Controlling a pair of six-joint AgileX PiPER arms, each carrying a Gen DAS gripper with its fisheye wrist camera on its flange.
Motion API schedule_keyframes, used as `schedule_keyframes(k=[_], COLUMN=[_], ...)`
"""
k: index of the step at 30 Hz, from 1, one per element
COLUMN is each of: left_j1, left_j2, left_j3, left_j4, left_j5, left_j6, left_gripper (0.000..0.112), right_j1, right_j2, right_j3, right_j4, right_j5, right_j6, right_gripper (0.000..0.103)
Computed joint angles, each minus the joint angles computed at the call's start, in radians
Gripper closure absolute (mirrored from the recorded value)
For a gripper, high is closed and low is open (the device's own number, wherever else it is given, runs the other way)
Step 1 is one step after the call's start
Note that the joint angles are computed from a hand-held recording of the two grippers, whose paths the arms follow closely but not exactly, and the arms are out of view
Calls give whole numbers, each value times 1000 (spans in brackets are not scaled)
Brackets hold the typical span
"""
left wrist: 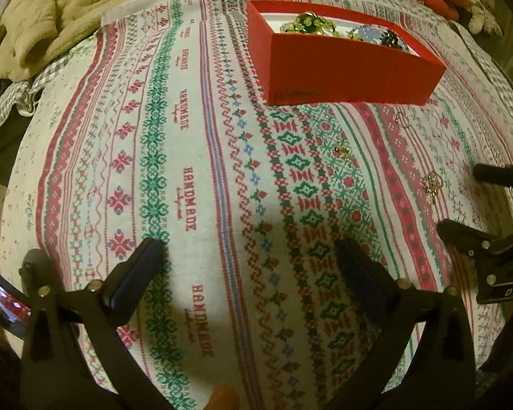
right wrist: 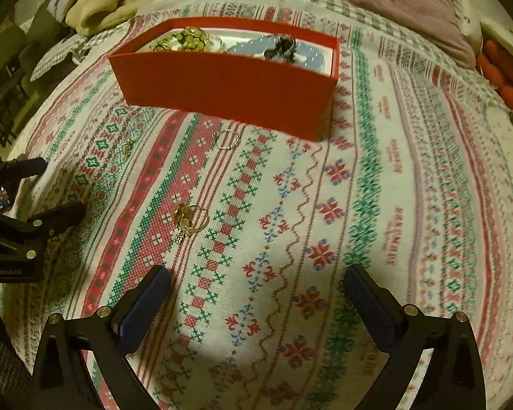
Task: Organize jewelry
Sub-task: 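Move the right tool to the small gold ring on the cloth and grasp it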
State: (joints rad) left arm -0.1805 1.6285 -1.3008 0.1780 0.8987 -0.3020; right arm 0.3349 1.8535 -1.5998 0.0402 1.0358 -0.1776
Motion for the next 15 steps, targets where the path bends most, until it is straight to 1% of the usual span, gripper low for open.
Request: schedule_keyframes(k=[3,5,7,9,11,14,15], left_j1=[-20,-24,-24,-19,-12,-15,-15], left_j2=[-16,-17,-15,-10,-6,-6,-8], left_j3=[42,48,40,21,13,13,14], left_j4=[50,64,56,39,31,35,33], left_j5=[-51,-63,-49,-28,-23,-27,-29], left_j6=[-59,-83,-80,-69,-66,-69,-65], left_gripper=[9,9,9,9,9,9,9], right_j1=[-7,-4,2,0,-3,-1,1], right_j2=[1,-4,-3,-2,1,7,12], right_j3=[9,19,14,10,1,-20,-31], right_j4=[19,14,6,22,49,79,90], right_j5=[-20,-35,-35,-36,-33,-30,-26], right_j6=[5,20,32,28,8,-15,-21], right_gripper=[0,0,0,0,1,14,21])
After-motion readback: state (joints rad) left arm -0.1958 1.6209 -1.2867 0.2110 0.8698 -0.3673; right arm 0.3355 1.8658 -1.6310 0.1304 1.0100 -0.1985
